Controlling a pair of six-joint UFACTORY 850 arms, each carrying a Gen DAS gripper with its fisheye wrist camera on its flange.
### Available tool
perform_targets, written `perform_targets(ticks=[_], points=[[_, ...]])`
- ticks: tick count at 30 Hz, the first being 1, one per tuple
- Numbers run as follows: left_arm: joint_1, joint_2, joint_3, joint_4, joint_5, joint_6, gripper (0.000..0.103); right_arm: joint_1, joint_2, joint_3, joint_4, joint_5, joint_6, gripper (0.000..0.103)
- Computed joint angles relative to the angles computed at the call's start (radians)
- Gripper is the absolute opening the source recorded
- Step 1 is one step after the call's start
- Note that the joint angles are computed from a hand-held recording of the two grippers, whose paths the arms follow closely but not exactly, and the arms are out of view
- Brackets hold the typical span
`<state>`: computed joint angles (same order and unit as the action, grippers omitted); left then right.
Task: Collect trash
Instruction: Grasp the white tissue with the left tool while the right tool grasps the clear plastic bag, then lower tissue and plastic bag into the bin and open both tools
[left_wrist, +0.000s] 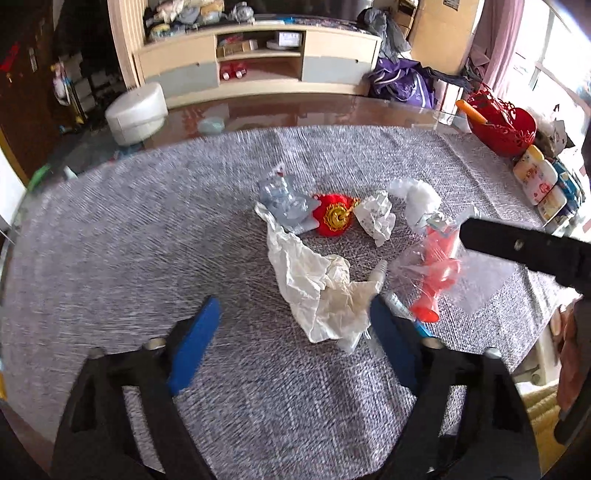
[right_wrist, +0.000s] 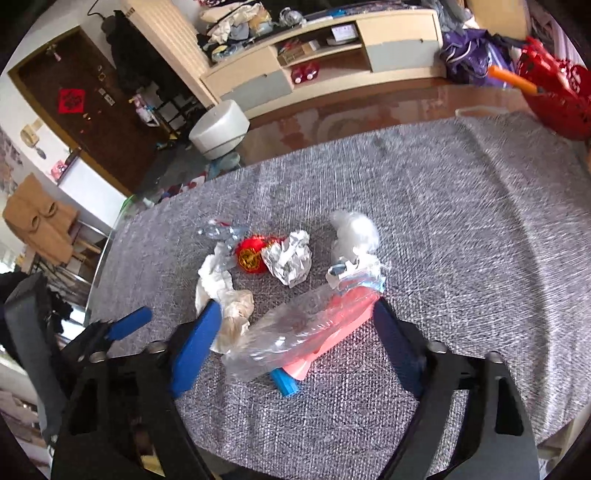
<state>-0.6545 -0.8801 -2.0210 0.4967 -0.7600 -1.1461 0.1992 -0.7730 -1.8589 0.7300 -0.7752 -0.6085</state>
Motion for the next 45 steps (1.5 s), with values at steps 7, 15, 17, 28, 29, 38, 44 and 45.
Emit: perform_targets(ticks=[7, 15, 17, 28, 29, 38, 44, 45], points=[[0.027, -0.030, -0.022, -0.111, 0.064, 0.105, 0.025, -0.002, -0.019, -0.012, 0.014, -0.007, -0.049, 0.022], [0.024, -0.014, -0.009, -0.081, 0.076, 0.103, 0.001, 0.002, 0.026, 0.041, 0.065, 0.028, -0.142, 0.015], [0.017, 0.005, 0.009, -0.050, 0.074, 0.078, 0.001, -0.007, 0.042, 0.055, 0.098, 0.025, -0.176, 0.015], [-0.055, 0.170, 0.159, 0.263, 0.053, -0.225, 0.000, -0.036, 0.168, 0.189, 0.244, 0.047, -0.345, 0.014], [-0.067, 0.183, 0.167, 0.291, 0.039, -0.244, 0.000, -0.036, 0.181, 0.202, 0.246, 0.051, -0.354, 0.014], [-0.178, 0.269, 0.241, 0.383, -0.049, -0.358, 0.000, -0.056, 0.349, 0.397, 0.279, 0.098, -0.435, 0.014], [-0.258, 0.309, 0.306, 0.440, -0.058, -0.469, 0.000, -0.068, 0.456, 0.533, 0.270, 0.119, -0.485, 0.014], [-0.268, 0.314, 0.317, 0.444, -0.056, -0.481, 0.000, -0.071, 0.471, 0.556, 0.265, 0.116, -0.490, 0.014]])
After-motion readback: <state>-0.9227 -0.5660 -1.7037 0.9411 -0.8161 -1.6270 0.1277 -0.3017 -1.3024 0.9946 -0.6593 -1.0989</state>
